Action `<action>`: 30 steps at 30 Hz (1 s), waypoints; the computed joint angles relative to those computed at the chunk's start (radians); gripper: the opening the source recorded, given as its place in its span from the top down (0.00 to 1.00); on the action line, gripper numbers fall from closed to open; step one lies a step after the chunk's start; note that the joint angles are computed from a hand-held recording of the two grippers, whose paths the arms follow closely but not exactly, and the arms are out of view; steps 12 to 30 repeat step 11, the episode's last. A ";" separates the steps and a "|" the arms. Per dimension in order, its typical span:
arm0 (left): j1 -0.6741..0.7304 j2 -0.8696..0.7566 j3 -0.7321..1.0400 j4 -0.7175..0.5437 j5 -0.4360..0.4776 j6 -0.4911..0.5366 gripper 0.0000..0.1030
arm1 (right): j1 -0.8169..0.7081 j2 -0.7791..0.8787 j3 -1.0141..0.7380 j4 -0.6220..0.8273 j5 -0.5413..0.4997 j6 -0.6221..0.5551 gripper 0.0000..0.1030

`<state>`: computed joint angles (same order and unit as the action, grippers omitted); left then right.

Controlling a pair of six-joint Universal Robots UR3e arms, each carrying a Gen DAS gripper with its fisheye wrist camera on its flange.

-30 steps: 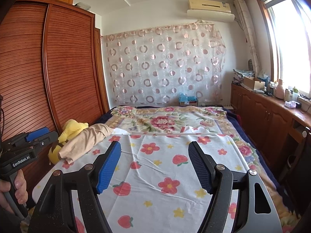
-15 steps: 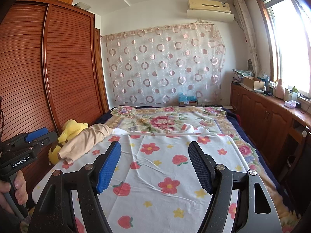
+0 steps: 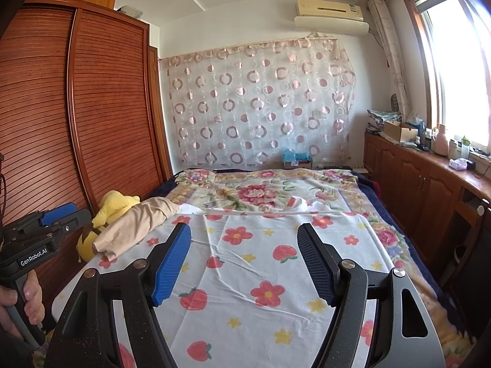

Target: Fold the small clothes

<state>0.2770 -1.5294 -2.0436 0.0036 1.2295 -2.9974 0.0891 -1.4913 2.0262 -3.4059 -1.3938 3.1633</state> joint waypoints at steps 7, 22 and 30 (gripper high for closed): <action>-0.001 0.000 -0.002 0.002 0.002 0.000 0.54 | -0.009 0.002 -0.006 0.008 0.007 -0.001 0.28; 0.000 -0.001 -0.003 0.005 0.002 0.000 0.54 | -0.015 0.000 -0.002 0.008 0.016 -0.004 0.28; 0.000 -0.001 -0.003 0.005 0.002 0.000 0.54 | -0.015 0.000 -0.002 0.008 0.016 -0.004 0.28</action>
